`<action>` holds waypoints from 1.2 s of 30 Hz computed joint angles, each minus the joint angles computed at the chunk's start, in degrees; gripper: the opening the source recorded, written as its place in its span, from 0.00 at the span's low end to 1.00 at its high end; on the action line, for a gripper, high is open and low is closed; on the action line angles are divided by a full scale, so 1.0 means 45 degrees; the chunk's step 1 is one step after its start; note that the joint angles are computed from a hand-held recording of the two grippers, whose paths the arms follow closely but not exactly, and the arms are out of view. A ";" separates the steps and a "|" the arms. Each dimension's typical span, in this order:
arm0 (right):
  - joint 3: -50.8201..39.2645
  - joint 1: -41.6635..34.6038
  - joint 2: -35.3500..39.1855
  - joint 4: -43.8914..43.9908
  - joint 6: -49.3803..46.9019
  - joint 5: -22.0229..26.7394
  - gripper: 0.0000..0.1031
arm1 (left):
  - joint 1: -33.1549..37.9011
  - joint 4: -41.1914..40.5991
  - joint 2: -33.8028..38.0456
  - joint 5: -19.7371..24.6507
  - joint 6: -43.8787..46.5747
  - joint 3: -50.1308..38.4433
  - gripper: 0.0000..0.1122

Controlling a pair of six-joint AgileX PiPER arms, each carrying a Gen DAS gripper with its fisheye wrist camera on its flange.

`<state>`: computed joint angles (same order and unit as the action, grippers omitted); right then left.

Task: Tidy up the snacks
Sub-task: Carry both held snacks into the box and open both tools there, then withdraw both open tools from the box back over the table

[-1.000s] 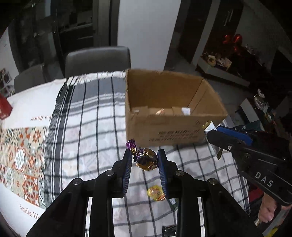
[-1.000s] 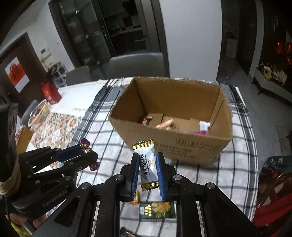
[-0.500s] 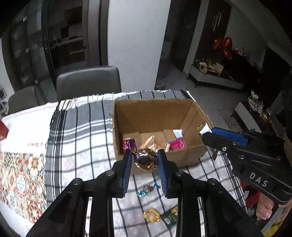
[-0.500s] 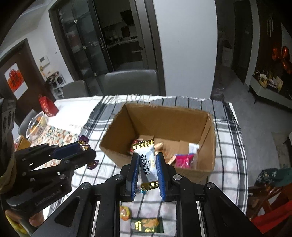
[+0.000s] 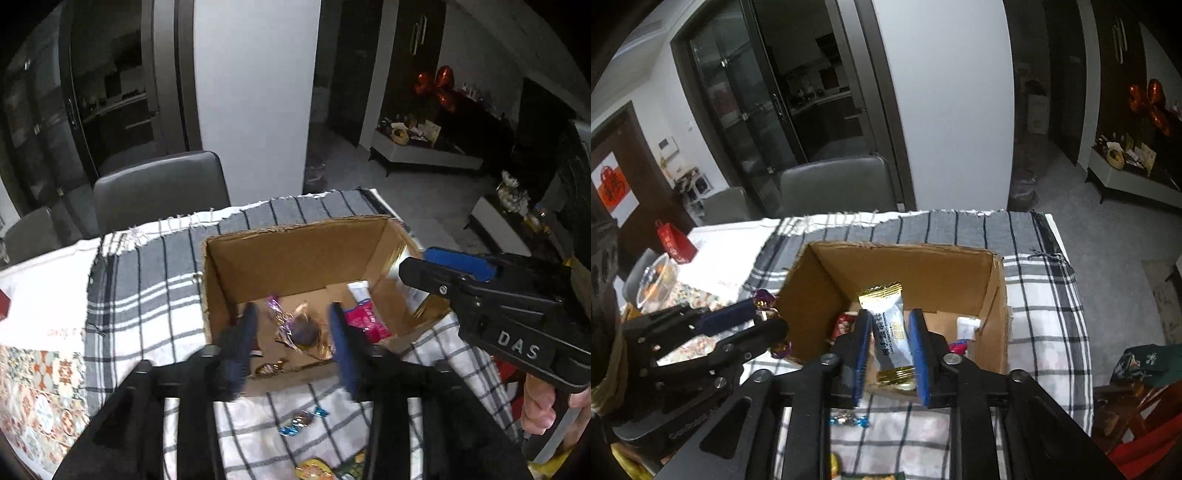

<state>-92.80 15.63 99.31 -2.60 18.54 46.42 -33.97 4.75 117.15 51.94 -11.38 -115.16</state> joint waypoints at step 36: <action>0.7580 0.4187 -0.5301 -0.3838 0.5140 -0.2003 0.38 | -0.2083 0.2844 -0.7517 -0.4770 -0.3622 1.1788 0.48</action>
